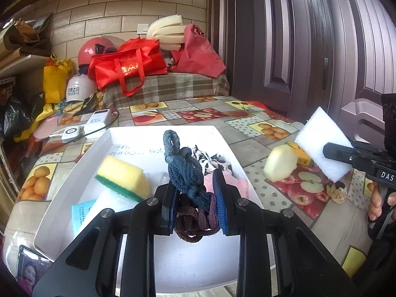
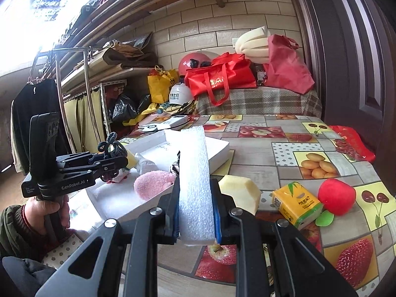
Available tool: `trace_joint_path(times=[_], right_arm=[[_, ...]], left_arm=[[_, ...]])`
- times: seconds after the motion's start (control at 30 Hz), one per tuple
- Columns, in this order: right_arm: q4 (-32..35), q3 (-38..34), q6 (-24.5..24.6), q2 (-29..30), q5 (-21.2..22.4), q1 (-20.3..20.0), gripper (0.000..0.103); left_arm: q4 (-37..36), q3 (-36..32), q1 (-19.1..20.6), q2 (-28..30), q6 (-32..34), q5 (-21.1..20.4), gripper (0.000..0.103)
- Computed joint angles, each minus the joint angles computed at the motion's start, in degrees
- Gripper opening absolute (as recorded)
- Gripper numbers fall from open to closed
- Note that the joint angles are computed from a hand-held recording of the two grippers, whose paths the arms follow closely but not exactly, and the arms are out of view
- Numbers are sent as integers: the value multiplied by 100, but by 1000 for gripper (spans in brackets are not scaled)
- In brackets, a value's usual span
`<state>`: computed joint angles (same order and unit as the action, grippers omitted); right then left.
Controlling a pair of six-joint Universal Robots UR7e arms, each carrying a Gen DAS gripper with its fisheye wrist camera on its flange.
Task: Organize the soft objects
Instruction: 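Carry the hair ties and foam strip over the white box with both tools, then lower the hair ties and foam strip into the box and open both tools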
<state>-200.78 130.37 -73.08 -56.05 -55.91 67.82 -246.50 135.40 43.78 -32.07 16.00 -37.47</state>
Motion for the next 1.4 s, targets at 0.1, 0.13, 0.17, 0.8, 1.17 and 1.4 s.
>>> trace_joint_path(times=[0.1, 0.13, 0.17, 0.8, 1.17, 1.4], right_arm=[[44, -2, -26, -3, -31, 15, 19], [46, -1, -29, 1, -51, 28, 19], [57, -2, -36, 5, -70, 41, 19], [740, -331, -228, 347, -726, 651, 19], [944, -443, -576, 767, -1278, 1133, 19], [1636, -1061, 118, 1012, -2329, 1504, 18]], left_arm=[[0, 68, 44, -68, -56, 34, 25], [-2, 89, 60, -93, -65, 40, 25], [18, 106, 73, -117, -84, 41, 25], [1978, 347, 457, -926, -926, -513, 25], [2410, 340, 632, -1142, -1485, -514, 25], [2405, 348, 656, -1181, -1601, -496, 25]])
